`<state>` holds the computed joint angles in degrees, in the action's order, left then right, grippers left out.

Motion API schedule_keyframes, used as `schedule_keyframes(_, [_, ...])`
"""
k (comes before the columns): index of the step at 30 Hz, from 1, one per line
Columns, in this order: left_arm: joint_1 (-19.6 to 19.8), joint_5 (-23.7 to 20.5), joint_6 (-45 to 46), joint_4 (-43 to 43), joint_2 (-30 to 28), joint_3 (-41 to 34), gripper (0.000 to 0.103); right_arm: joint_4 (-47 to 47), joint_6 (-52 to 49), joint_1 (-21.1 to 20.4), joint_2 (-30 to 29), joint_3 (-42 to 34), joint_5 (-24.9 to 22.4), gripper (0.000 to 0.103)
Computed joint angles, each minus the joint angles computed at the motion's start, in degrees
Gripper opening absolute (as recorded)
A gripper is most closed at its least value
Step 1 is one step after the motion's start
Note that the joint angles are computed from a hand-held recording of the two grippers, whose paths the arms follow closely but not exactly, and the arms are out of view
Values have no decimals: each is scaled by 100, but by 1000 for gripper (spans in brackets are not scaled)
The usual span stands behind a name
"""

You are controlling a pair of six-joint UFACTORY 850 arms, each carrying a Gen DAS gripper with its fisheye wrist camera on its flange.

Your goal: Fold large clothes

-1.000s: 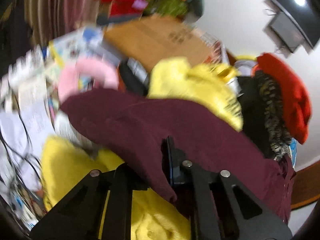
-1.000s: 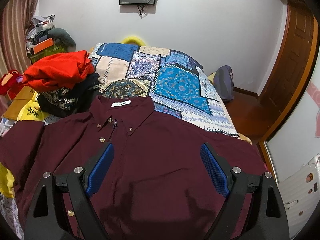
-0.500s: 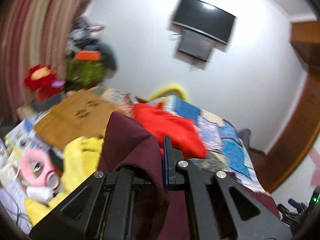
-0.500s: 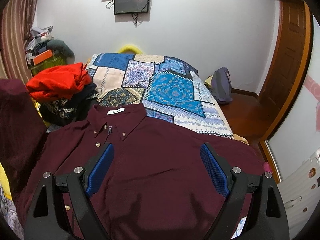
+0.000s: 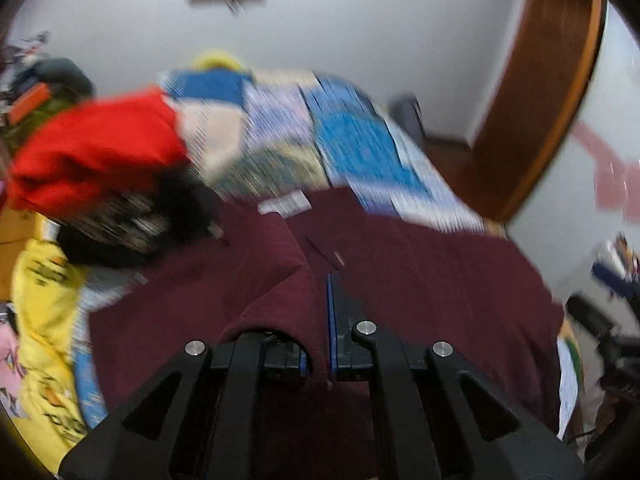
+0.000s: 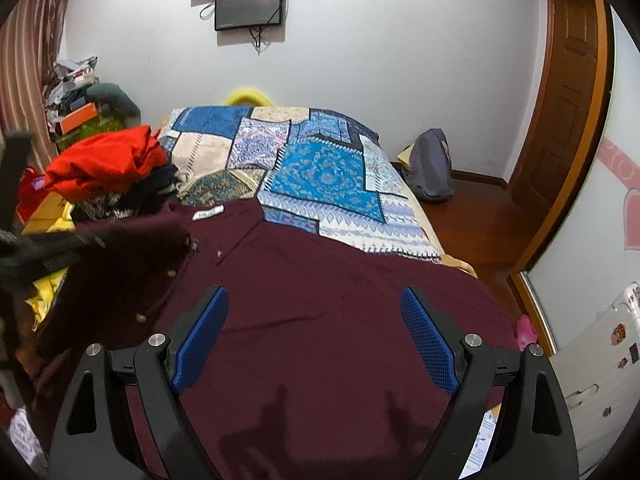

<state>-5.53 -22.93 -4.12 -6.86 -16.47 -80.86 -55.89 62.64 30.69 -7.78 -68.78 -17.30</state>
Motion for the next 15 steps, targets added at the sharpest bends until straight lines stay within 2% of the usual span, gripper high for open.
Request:
schedule_keyframes(2, [-88, -328, 436, -378, -214, -136, 7, 163, -191, -39, 19, 51, 10, 86])
schedule_keyframes(4, [-146, -616, 764, -573, -360, -203, 13, 363, -401, -71, 2, 69, -5, 86])
schedule_keyframes(5, [-196, -655, 807, -576, -379, -171, 19, 441, -484, -87, 24, 98, 0, 86])
schedule_keyframes(7, [-285, -820, 939, -541, -409, -132, 34, 701, -751, -114, 7, 94, -3, 86])
schedule_keyframes(9, [-351, -892, 996, -519, -366, -45, 65, 874, -944, -123, -14, 76, -28, 86])
schedule_keyframes(10, [-368, -896, 1043, -534, -298, 23, 68, 909, -999, -125, -13, 70, -39, 86])
schedule_keyframes(15, [-286, -863, 1176, -661, -19, 123, 69, 943, -1133, -91, 29, 42, -3, 86])
